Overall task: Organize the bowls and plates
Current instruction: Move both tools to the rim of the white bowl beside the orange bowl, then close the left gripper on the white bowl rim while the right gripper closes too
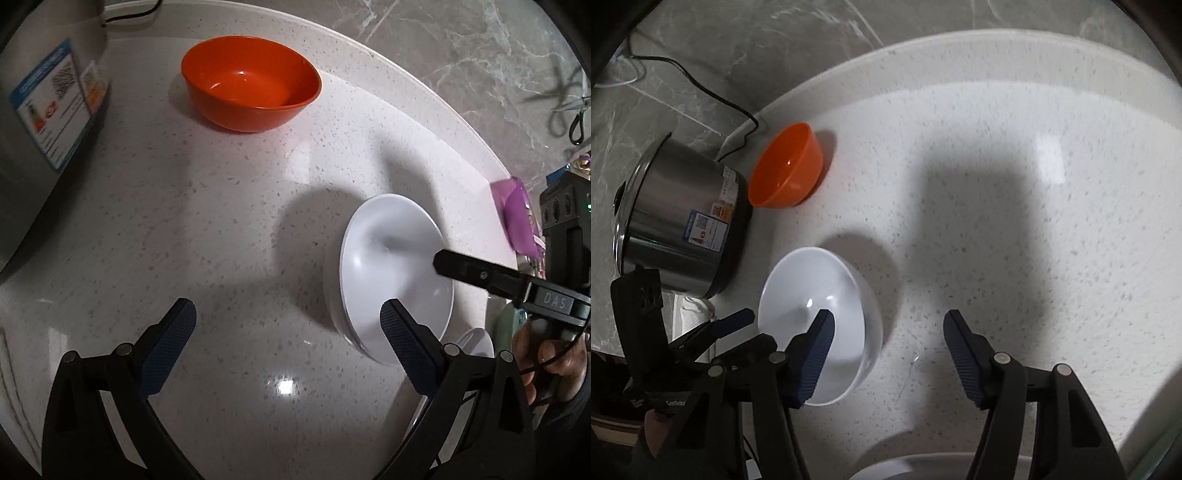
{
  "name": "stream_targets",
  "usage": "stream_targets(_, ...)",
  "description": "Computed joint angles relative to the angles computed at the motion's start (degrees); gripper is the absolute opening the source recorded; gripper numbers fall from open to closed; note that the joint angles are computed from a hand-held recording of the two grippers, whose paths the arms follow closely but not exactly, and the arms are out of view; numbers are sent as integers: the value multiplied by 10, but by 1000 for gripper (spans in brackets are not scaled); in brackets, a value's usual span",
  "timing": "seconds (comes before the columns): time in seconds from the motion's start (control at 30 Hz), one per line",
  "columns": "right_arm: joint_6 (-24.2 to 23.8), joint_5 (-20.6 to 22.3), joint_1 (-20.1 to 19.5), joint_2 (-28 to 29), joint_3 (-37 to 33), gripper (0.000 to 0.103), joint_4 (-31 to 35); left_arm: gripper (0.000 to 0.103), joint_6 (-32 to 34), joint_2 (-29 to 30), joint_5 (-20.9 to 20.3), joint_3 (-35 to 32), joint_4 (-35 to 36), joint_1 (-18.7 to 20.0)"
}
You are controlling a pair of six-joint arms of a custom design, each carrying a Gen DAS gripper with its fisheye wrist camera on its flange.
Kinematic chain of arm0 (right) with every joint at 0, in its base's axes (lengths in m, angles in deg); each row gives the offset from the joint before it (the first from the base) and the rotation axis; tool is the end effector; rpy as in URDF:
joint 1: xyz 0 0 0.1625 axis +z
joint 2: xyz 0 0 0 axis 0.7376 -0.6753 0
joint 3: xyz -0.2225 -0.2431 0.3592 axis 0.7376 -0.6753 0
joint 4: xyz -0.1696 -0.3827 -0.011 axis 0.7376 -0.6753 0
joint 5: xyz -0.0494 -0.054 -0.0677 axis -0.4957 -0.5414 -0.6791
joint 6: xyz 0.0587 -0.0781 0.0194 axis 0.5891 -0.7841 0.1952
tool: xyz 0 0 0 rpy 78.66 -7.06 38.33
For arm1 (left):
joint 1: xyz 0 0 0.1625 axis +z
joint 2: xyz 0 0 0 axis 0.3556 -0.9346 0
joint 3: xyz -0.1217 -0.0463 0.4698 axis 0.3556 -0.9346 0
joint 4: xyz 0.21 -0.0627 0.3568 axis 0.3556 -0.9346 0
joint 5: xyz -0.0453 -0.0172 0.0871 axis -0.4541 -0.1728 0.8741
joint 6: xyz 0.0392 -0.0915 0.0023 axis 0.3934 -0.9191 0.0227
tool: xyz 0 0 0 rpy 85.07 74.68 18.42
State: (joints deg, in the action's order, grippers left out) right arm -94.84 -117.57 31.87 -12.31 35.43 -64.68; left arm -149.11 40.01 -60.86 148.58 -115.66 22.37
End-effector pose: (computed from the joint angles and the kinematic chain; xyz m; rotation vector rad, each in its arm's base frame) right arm -0.0190 -0.7123 0.3183 0.7895 -2.8484 -0.1662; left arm -0.3105 -0.5465 -0.0437 -0.5188 2.5896 -0.5112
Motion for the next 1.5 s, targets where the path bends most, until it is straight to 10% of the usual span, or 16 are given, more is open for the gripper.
stream_targets(0.3,17,-8,-1,14,-9,63,25,68,36,19,-10,-26,6,19)
stream_targets(0.67,16,-17,2,21,-10,38,33,56,46,31,-21,-33,-11,24)
stream_targets(1.0,8,-18,6,20,-3,17,37,21,81,48,-30,-56,-30,29)
stream_targets(1.5,14,-37,13,6,21,13,-4,15,84,57,-18,-88,28,18)
